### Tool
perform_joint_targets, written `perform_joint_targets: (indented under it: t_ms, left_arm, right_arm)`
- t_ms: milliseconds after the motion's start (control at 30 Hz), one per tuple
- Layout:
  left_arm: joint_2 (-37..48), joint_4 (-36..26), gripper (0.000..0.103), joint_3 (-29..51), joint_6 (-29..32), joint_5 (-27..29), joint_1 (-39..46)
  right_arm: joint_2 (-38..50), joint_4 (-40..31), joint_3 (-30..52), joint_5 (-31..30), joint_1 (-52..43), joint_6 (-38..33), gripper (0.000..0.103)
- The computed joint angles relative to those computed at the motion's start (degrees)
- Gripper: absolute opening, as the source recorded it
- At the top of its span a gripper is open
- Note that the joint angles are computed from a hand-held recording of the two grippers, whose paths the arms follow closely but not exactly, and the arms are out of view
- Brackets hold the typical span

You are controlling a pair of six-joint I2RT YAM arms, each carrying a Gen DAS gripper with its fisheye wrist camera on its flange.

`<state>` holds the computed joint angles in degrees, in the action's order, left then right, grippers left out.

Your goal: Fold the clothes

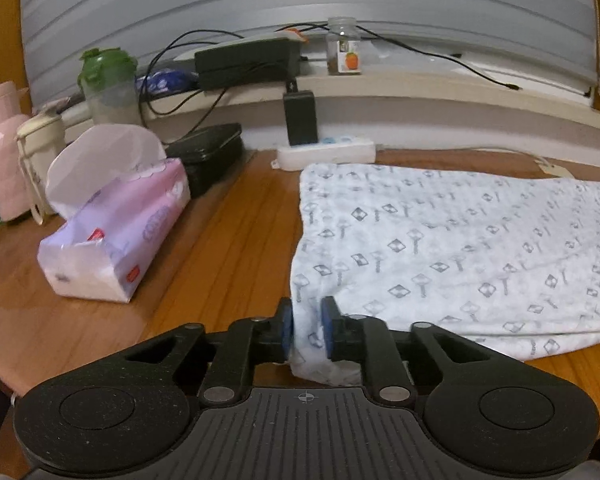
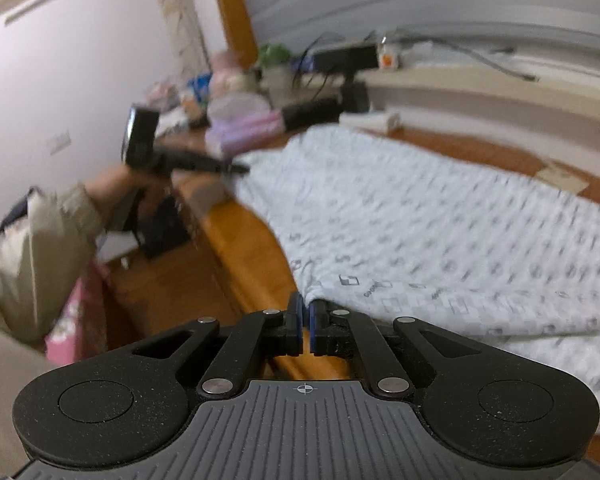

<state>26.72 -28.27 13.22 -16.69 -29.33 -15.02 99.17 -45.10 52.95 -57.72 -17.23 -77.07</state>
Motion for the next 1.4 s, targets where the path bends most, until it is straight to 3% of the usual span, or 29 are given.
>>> perform_joint_targets:
  t_ms: [67,167,300,433,567,733,933,1100,1233,1300,1367,1400]
  left_arm:
    - [-0.17,-3.09,0.042,1.14,-2.48,-4.44,-3.58]
    - [1.92,-5.78,0.042,3.4,-5.5,-10.87,-9.05]
    - [4.77,-4.93,0.043,5.84,-7.05,-14.47,-13.85]
    - [7.95,0.35,0.043,6.41,-6.46,-12.16,-15.53]
    - [14.14,8.25,0.043,6.9,-5.26,-9.42,-17.69]
    - [27.84,21.96,0.043,9.72,-3.01,-5.61,-21.63]
    - [49.32,36.33,0.043,19.41,2.77,0.2,-23.63]
    - [62.63,42.14,0.043,29.04,6.76,8.67,-21.82]
    - [71.13,42.57,0.045,36.07,8.11,12.04,-21.7]
    - [74.13,42.45,0.045,38.34,8.32,13.05,-21.71]
    - [75.82,42.33,0.045,39.4,8.26,13.71,-21.57]
    - [76.38,42.27,0.045,39.68,8.22,13.95,-21.47]
  right_arm:
    - [0.49,0.1,0.11,0.03,-0.11,0.59,0.004]
    - [0.52,-0.36,0.26,-0.15,-0.45,0.64,0.004]
    - [-1.17,0.88,-1.28,-0.02,-0.21,0.62,0.006]
    - [-1.76,2.47,-1.9,-0.25,-0.66,0.95,0.016]
    - [-0.36,1.01,0.63,-0.73,-5.3,-1.47,0.019]
    - [2.42,7.13,3.1,0.93,-12.14,0.31,0.025]
    - [6.96,17.24,5.96,3.45,-15.08,5.52,0.03]
    - [8.32,21.39,6.74,4.26,-13.07,7.56,0.038]
    - [9.08,23.49,6.95,6.22,-10.92,7.81,0.038]
    - [9.73,23.33,7.77,6.58,-10.48,7.59,0.036]
    - [10.88,21.19,9.87,6.61,-10.62,7.36,0.004]
    - [11.2,20.62,10.61,6.34,-10.99,7.46,0.0]
